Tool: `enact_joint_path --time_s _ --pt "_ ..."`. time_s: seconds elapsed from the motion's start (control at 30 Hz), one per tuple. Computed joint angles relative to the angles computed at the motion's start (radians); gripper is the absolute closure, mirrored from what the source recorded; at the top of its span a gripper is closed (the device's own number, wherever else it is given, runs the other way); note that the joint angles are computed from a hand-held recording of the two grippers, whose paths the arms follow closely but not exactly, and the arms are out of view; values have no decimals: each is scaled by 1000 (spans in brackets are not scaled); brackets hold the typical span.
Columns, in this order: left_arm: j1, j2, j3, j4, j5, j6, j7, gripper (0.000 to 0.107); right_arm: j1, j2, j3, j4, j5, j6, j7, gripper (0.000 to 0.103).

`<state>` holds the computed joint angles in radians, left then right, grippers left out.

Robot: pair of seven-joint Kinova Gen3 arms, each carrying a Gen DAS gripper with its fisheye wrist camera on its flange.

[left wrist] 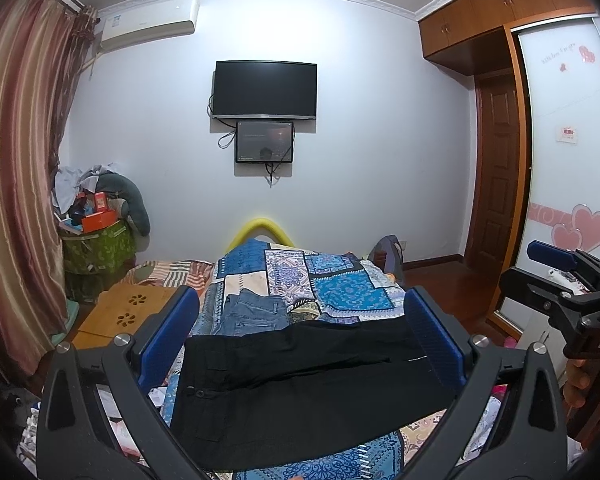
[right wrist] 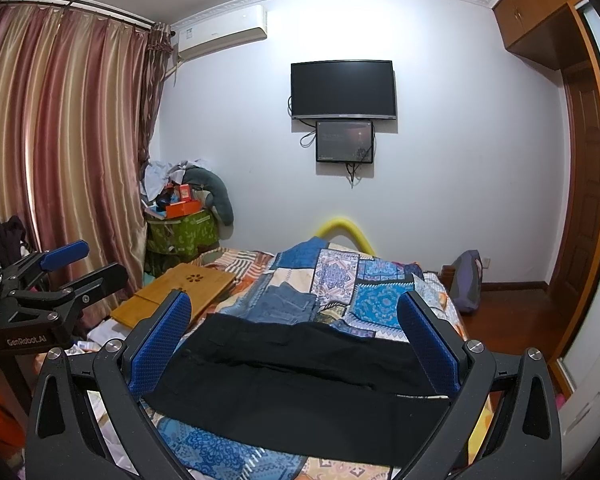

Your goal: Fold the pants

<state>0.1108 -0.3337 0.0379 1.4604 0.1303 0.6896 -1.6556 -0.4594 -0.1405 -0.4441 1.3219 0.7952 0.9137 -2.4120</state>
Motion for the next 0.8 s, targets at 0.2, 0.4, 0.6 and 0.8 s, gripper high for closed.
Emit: enact_joint_path --time_s 0.2,0.4,0.6,0.8 --pt "3 -1 -4 10 2 -11 -5 4 -2 5 4 0 -4 0 -3 1" --pt "-2 20 -5 6 -6 -11 -12 4 -6 20 29 -4 -27 -11 5 1" --pt "-48 117 31 -40 -68 2 22 4 -11 63 85 -13 -68 -16 50 1" --pt "-62 267 32 -115 -129 34 21 4 -18 138 181 -32 -139 -12 117 1"
